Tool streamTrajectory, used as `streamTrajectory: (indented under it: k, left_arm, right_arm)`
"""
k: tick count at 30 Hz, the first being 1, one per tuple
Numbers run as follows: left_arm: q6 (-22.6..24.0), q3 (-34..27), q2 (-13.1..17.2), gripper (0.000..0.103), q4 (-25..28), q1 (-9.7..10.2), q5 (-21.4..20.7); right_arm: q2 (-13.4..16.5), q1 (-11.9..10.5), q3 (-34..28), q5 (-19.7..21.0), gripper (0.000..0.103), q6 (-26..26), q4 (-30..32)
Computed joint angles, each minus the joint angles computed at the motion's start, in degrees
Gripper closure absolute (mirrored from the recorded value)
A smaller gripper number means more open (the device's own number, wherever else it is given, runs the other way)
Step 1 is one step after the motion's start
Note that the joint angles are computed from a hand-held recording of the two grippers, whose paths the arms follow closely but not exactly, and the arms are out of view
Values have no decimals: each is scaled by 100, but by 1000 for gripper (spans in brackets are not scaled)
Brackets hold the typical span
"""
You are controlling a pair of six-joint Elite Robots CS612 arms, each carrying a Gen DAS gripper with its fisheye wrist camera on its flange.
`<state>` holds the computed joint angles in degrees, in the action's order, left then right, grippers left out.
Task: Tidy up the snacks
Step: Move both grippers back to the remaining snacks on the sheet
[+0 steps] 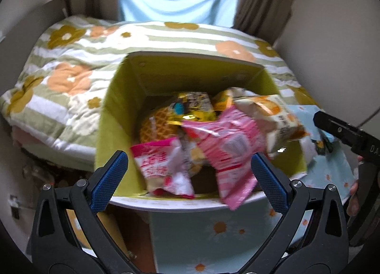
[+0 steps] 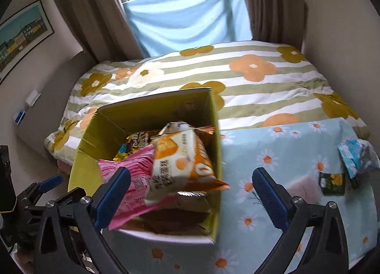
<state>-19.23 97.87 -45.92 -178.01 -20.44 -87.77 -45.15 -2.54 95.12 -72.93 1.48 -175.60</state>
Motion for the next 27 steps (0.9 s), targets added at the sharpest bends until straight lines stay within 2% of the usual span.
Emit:
streamTrajectory:
  k: [6, 10, 14, 19, 23, 27]
  left_arm:
    - [336, -25, -5, 0, -131, -172, -212]
    - [479, -60, -14, 0, -209, -346, -277]
    - [648, -121, -5, 0, -172, -584, -149]
    - [461, -308, 88, 0, -61, -915, -52]
    - [354, -555, 198, 0, 230, -1212, 353]
    - [90, -878, 387, 0, 433, -1391, 392]
  right_arm:
    - [-205, -156, 359, -253, 1, 153, -175]
    - [-320, -368, 636, -332, 1, 292, -472]
    - [-392, -591, 862, -396, 1, 320, -683]
    - [-441, -964, 1034, -334, 1, -52, -691]
    - [-446, -1237, 1078, -307, 1, -468, -675]
    - [-397, -1531, 1024, -112, 1, -828, -567]
